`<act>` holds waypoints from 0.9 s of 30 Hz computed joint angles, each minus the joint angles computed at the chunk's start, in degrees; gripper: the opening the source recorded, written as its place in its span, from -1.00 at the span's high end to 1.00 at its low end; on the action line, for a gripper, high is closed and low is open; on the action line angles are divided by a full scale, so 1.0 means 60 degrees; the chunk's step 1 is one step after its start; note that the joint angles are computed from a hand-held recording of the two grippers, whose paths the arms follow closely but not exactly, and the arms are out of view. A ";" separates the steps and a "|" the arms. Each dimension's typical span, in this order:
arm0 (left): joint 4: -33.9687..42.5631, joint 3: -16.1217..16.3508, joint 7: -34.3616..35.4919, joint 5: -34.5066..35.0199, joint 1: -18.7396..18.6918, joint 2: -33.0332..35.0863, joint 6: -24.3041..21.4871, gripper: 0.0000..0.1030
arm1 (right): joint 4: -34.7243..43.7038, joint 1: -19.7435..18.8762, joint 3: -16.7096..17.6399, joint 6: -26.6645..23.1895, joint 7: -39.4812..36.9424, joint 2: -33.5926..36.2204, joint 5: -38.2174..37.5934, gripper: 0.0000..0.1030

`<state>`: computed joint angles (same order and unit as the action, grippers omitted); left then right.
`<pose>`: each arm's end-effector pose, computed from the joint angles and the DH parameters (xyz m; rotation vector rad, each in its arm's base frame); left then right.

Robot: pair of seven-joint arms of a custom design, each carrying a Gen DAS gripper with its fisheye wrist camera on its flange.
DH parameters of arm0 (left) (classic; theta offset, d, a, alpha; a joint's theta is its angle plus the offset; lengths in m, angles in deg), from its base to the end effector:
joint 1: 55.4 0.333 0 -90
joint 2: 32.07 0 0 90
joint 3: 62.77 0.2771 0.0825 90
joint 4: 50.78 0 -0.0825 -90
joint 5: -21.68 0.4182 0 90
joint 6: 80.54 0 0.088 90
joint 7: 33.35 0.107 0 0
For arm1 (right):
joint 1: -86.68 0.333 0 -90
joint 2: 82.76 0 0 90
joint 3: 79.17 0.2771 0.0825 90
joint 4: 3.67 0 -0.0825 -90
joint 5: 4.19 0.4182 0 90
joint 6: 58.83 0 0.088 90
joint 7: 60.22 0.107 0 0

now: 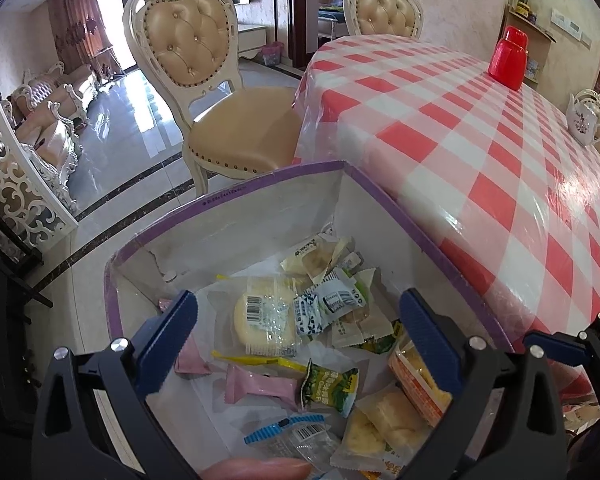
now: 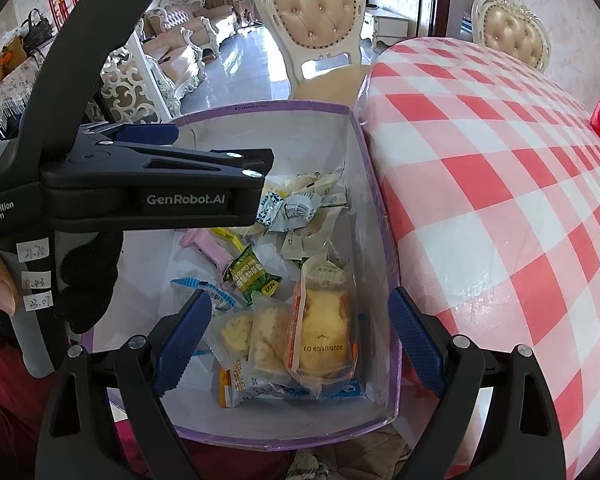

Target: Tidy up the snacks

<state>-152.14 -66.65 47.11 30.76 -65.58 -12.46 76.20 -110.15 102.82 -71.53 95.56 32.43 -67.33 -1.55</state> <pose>0.6838 -0.1734 0.3867 -1.6865 2.0481 -0.6529 0.6281 0.2695 0.3856 -2.1106 1.5273 -0.3279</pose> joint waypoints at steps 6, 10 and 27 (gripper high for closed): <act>0.0081 -0.0043 0.0129 -0.0083 0.0022 0.0059 -0.0136 -0.96 | 0.0016 -0.0017 0.0017 -0.0027 -0.0015 0.0011 0.0036 -0.68; 0.0097 0.0043 0.0023 0.0069 -0.0069 0.0072 -0.0195 -0.96 | 0.0006 -0.0016 0.0014 -0.0036 -0.0011 0.0008 0.0041 -0.68; 0.0272 0.0113 -0.0185 0.0529 -0.0184 0.0137 -0.0357 -0.96 | 0.0000 -0.0047 0.0001 -0.0013 0.0044 0.0005 0.0095 -0.68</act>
